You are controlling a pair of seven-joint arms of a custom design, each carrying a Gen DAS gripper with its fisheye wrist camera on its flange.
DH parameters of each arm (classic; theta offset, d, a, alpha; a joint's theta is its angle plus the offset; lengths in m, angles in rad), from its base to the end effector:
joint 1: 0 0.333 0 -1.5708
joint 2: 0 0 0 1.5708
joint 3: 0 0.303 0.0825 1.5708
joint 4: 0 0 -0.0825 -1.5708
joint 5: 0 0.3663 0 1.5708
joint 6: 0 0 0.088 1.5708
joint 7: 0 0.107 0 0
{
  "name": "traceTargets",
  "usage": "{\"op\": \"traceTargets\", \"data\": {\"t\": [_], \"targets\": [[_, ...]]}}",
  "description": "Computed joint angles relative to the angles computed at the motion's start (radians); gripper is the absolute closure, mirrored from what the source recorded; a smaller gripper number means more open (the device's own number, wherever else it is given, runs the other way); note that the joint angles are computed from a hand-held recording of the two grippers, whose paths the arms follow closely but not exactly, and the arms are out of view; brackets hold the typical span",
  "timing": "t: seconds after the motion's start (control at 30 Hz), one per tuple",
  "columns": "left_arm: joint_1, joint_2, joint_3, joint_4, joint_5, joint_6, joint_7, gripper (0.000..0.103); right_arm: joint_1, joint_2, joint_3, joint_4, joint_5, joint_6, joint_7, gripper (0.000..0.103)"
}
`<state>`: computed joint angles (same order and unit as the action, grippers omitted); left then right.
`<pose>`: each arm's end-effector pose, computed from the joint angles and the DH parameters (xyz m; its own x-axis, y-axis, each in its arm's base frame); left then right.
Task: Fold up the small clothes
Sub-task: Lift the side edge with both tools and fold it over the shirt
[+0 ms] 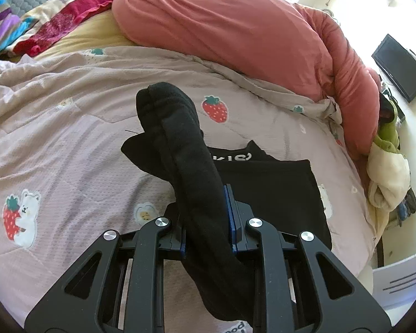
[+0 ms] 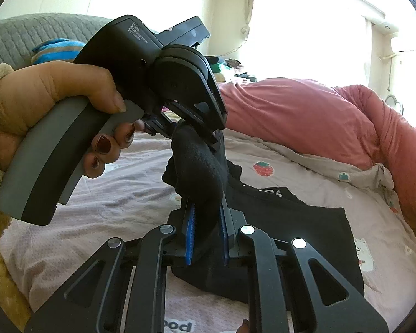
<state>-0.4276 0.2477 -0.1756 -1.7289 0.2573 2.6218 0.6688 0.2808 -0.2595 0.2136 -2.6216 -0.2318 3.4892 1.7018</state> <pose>0.5440 -0.3686 0.5070 0.0311 -0.9395 0.3411 -0.8300 -0.2144 -0.5150 0.3822 0.2422 0.4715 0.5592 -0.8232 0.0978 -0.3202 -0.3232 -0.8905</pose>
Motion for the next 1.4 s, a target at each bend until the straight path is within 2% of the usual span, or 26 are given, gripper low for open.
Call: {"op": "traceTargets", "data": {"t": [0.4, 1.4], "targets": [[-0.054, 0.072, 0.010, 0.125, 0.057, -0.067, -0.021, 0.090, 0.014, -0.037, -0.062, -0.035, -0.042, 0.009, 0.058, 0.089], [-0.185, 0.303, 0.047, 0.479, 0.072, -0.219, 0.014, 0.090, -0.001, -0.055, -0.202, -0.094, -0.174, 0.049, 0.175, 0.089]]}}
